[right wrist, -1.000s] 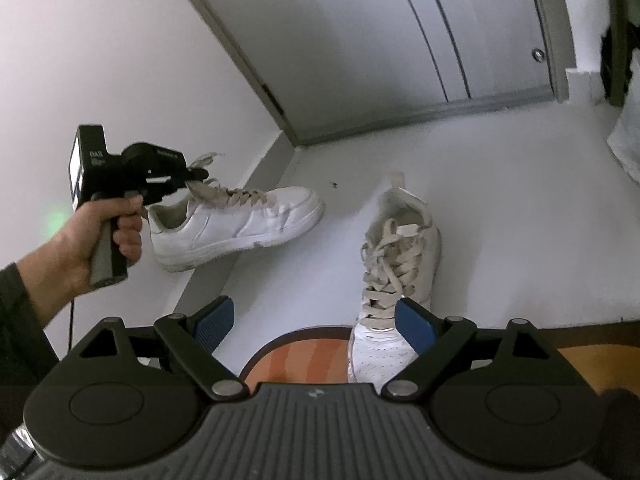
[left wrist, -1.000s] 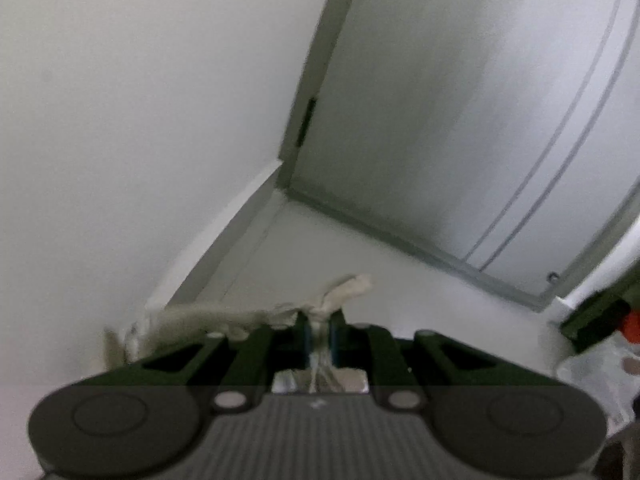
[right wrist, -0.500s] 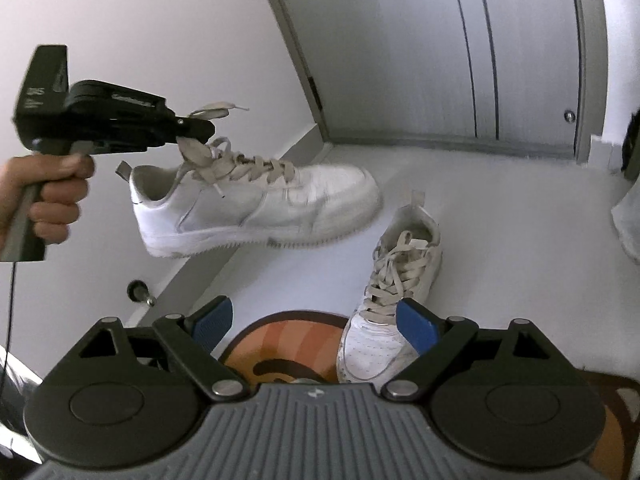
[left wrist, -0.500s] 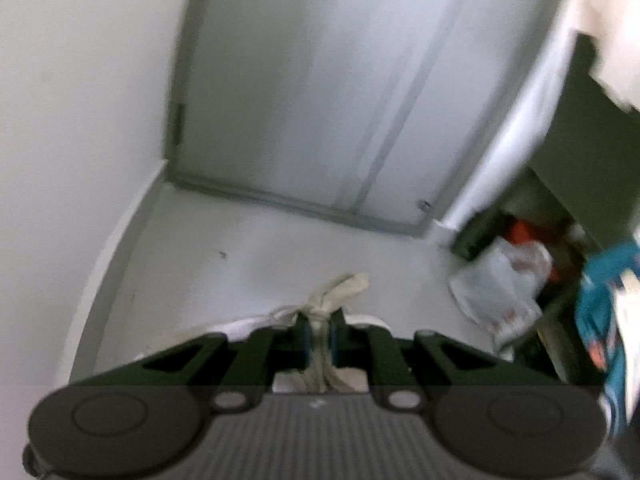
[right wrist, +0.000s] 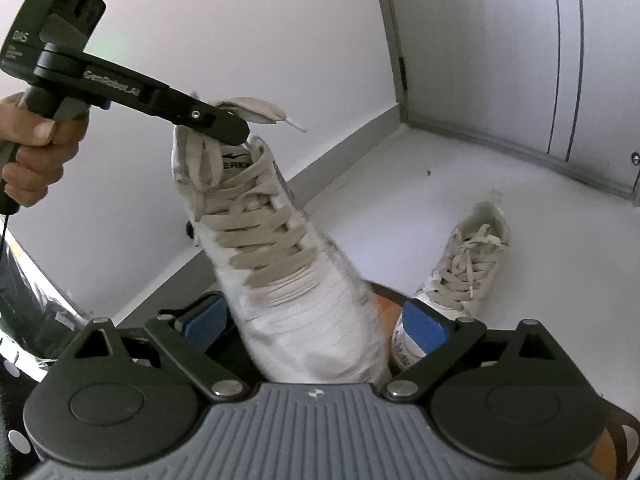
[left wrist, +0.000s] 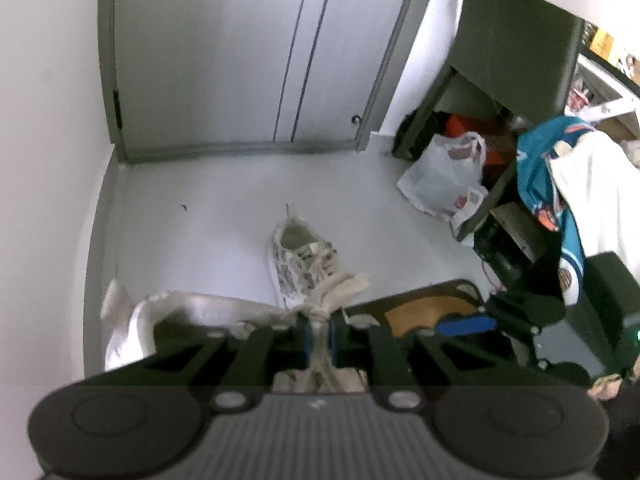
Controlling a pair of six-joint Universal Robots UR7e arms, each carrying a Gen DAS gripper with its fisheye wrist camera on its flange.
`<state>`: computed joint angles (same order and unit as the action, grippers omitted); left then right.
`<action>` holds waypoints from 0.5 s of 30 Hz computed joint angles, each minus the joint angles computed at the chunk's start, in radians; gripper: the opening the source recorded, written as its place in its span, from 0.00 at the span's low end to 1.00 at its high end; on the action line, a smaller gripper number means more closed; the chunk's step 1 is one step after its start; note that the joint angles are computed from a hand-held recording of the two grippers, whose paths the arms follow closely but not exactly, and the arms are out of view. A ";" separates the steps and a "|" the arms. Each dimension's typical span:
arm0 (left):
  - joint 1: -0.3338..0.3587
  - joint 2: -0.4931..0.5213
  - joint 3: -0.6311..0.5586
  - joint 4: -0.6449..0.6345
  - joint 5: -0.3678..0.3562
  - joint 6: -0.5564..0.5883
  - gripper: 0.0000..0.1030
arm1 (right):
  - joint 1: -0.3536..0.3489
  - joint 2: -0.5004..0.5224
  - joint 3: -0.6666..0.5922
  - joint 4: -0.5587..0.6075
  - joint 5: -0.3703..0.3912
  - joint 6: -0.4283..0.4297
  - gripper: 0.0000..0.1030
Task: Organize scattered shoes
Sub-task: 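Lift the white sneaker with the left tool and carry it toward the graffiti sneaker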
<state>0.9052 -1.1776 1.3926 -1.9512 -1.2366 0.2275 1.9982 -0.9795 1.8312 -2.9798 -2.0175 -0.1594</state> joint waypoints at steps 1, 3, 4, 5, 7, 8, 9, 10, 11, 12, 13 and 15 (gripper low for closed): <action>0.001 -0.005 0.000 0.001 -0.010 -0.001 0.09 | 0.000 0.003 -0.001 0.001 0.002 0.001 0.95; 0.002 -0.009 0.003 -0.003 -0.024 -0.002 0.09 | -0.002 0.004 -0.001 0.010 0.015 0.003 0.95; 0.001 -0.011 0.006 -0.004 -0.029 0.000 0.09 | -0.002 0.005 -0.002 0.017 0.017 0.003 0.95; 0.000 -0.013 0.009 -0.004 -0.034 0.002 0.09 | -0.003 0.005 -0.003 0.022 0.019 0.004 0.95; -0.002 -0.013 0.011 -0.002 -0.060 0.010 0.09 | -0.007 0.006 -0.003 0.025 0.022 0.010 0.95; -0.003 -0.012 0.010 -0.003 -0.083 0.013 0.09 | -0.009 0.005 -0.002 0.030 0.026 0.017 0.95; -0.003 -0.012 0.010 -0.005 -0.094 0.014 0.09 | -0.011 0.003 -0.001 0.036 0.029 0.026 0.95; -0.005 -0.010 0.011 -0.010 -0.107 0.015 0.09 | -0.014 0.002 -0.001 0.043 0.033 0.034 0.95; -0.007 -0.007 0.012 -0.016 -0.115 0.016 0.09 | -0.015 0.000 0.001 0.050 0.037 0.043 0.95; -0.009 -0.005 0.013 -0.022 -0.118 0.015 0.09 | -0.018 -0.002 0.004 0.055 0.043 0.048 0.95; -0.012 0.000 0.013 -0.026 -0.122 0.014 0.09 | -0.018 -0.005 0.008 0.055 0.042 0.050 0.97; -0.016 0.010 0.013 -0.038 -0.131 0.013 0.09 | -0.017 -0.009 0.014 0.043 0.026 0.045 0.97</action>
